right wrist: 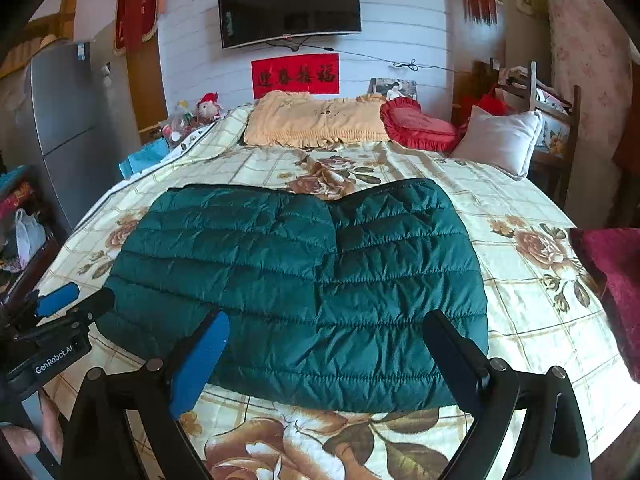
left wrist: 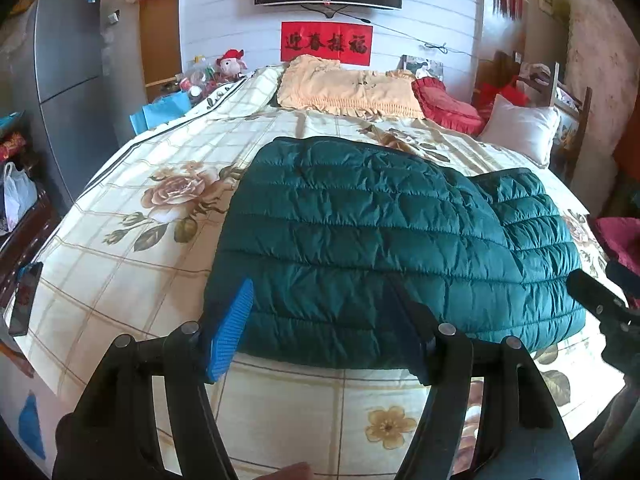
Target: Fold large clothes
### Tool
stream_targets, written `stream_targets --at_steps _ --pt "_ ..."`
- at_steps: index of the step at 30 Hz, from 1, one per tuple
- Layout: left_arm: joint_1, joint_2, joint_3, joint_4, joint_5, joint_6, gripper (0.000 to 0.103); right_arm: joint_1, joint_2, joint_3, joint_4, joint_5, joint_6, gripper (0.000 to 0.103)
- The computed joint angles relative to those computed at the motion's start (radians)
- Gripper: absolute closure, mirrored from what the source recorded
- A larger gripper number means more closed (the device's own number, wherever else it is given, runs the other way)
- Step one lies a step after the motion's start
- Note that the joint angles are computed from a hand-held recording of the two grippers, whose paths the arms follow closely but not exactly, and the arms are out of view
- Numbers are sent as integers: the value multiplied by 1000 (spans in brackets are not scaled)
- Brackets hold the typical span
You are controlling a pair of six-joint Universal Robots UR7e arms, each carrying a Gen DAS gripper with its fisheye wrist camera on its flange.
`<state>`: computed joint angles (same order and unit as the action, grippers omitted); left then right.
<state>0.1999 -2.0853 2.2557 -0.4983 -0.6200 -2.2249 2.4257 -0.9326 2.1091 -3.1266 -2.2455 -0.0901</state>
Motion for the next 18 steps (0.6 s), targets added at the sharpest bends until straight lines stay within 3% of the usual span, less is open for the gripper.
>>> stream_targets --at_steps 9,18 --pt "5 -4 5 -4 -7 -21 36 35 40 -2 -64 -68 -60 4" --pt "5 -6 6 -8 -4 -19 36 32 33 -6 -56 -31 -41 1"
